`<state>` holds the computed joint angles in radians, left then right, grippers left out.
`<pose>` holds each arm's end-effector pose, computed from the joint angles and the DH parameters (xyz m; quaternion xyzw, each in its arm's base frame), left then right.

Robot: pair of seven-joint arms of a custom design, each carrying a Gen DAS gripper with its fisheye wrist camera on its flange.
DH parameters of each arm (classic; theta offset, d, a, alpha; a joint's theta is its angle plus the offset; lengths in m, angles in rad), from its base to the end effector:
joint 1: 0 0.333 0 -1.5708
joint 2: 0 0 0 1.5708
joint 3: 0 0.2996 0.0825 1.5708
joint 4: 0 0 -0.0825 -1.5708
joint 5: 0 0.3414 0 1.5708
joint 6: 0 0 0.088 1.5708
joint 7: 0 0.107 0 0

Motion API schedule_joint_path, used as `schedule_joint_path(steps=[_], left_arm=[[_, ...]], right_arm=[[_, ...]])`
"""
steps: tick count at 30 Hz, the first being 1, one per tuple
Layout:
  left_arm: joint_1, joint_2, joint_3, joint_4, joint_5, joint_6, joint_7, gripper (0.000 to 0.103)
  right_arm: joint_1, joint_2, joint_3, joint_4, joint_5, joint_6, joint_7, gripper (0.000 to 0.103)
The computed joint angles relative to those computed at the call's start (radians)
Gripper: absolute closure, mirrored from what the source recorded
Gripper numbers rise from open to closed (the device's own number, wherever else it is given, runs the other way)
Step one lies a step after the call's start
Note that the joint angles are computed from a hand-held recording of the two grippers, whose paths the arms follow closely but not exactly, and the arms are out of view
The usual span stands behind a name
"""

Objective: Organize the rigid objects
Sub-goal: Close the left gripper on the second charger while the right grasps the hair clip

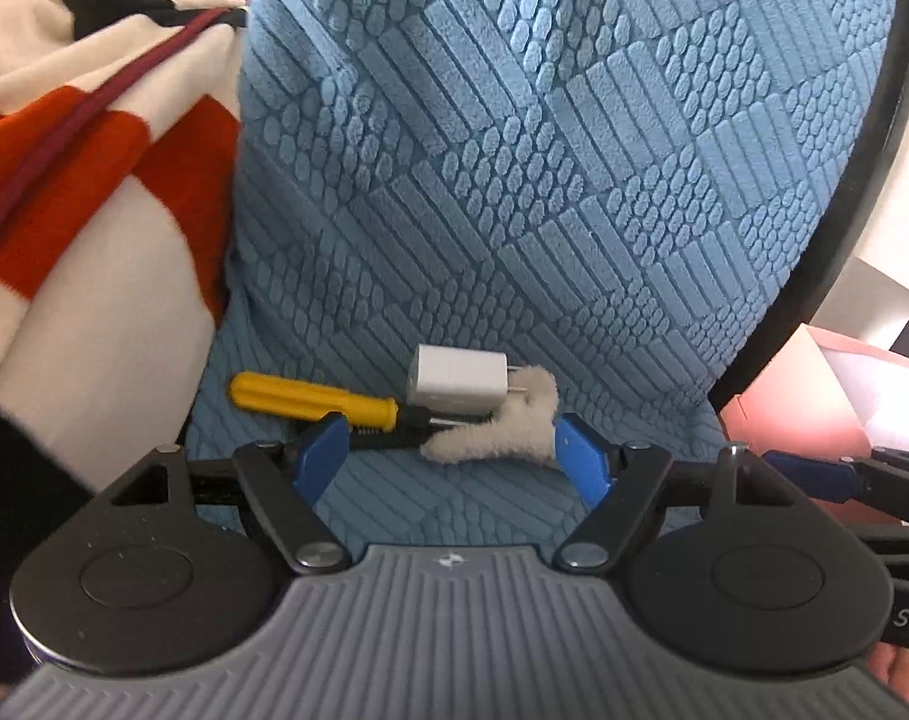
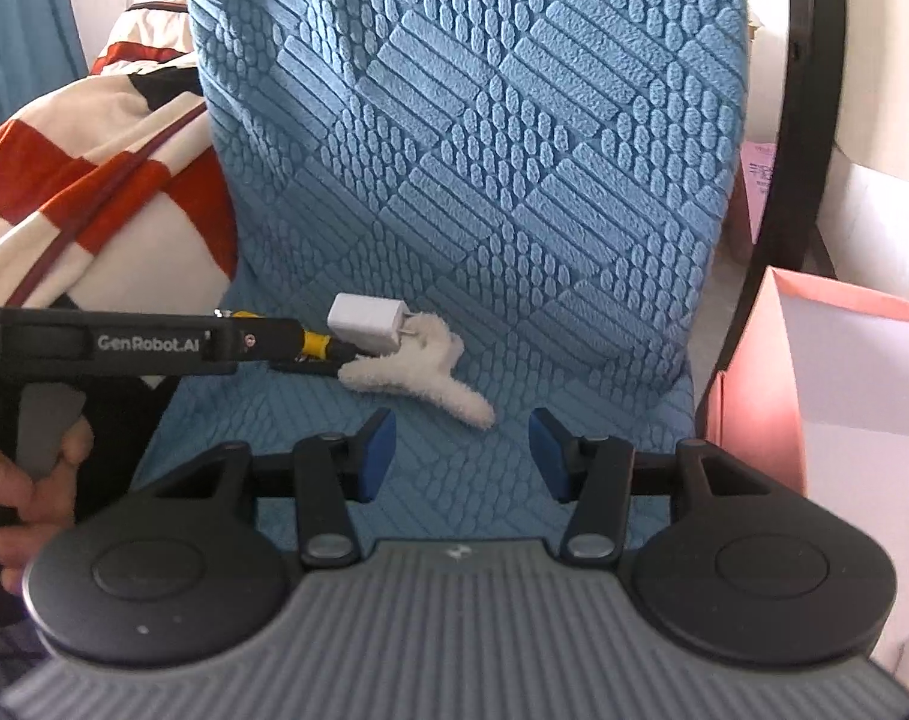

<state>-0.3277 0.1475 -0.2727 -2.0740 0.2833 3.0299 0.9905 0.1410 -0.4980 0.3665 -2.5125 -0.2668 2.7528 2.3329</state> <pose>0.4730 -0.3410 0.4673 -0.5562 0.7298 -0.3764 0.1279 0.3510 0.2264 0.5259 -0.6486 0.6622 -0.2241 0.3010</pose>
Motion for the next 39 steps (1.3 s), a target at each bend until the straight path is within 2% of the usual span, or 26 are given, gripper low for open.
schedule_joint_path(steps=[1, 2, 4, 5, 6, 7, 16, 21, 23, 25, 29, 31, 33, 36, 39], left_arm=[[0.042, 0.018, -0.049, 0.010, -0.085, 0.013, 0.080, 0.023], [0.061, 0.032, -0.072, 0.023, -0.129, 0.012, 0.116, 0.023], [0.070, 0.062, -0.082, 0.055, -0.167, 0.001, 0.145, 0.023], [0.076, 0.078, -0.089, 0.072, -0.184, -0.007, 0.161, 0.023], [0.077, 0.091, -0.089, 0.089, -0.192, -0.018, 0.172, 0.023], [0.080, 0.102, -0.093, 0.100, -0.201, -0.021, 0.186, 0.023], [0.048, 0.204, -0.063, 0.194, -0.180, -0.033, 0.183, 0.023], [0.056, 0.239, -0.085, 0.231, -0.176, -0.059, 0.219, 0.023], [0.030, 0.252, -0.056, 0.252, -0.153, -0.072, 0.197, 0.023], [0.033, 0.270, -0.062, 0.275, -0.154, -0.089, 0.202, 0.023], [0.026, 0.303, -0.065, 0.310, -0.141, -0.104, 0.221, 0.023], [0.004, 0.321, -0.046, 0.332, -0.120, -0.110, 0.217, 0.023], [-0.008, 0.329, -0.034, 0.341, -0.103, -0.105, 0.213, 0.023], [0.003, 0.347, -0.052, 0.348, -0.110, -0.083, 0.221, 0.024], [-0.017, 0.374, -0.033, 0.382, -0.094, -0.097, 0.205, 0.027]], right_arm=[[-0.002, 0.014, -0.005, 0.005, -0.003, 0.010, -0.008, 0.051], [-0.003, 0.028, -0.010, 0.010, -0.004, 0.021, -0.015, 0.051], [0.002, 0.064, -0.027, 0.021, -0.001, 0.046, -0.040, 0.050], [0.002, 0.081, -0.035, 0.026, -0.001, 0.057, -0.051, 0.044], [-0.004, 0.099, -0.037, 0.032, -0.005, 0.068, -0.053, 0.037], [-0.010, 0.117, -0.038, 0.039, -0.009, 0.073, -0.052, 0.036], [0.020, 0.255, -0.105, 0.104, -0.019, 0.113, -0.126, 0.036], [0.086, 0.321, -0.169, 0.123, 0.049, 0.115, -0.241, 0.037], [0.082, 0.336, -0.163, 0.132, 0.014, 0.104, -0.235, 0.037], [0.093, 0.351, -0.169, 0.135, 0.003, 0.110, -0.247, 0.037], [0.107, 0.382, -0.172, 0.151, -0.042, 0.106, -0.234, 0.048], [0.107, 0.395, -0.164, 0.159, -0.121, 0.103, -0.191, 0.060], [0.114, 0.401, -0.166, 0.167, -0.175, 0.081, -0.154, 0.076], [0.131, 0.399, -0.177, 0.161, -0.210, 0.075, -0.117, 0.078], [0.136, 0.386, -0.177, 0.149, -0.242, 0.066, -0.085, 0.080]])
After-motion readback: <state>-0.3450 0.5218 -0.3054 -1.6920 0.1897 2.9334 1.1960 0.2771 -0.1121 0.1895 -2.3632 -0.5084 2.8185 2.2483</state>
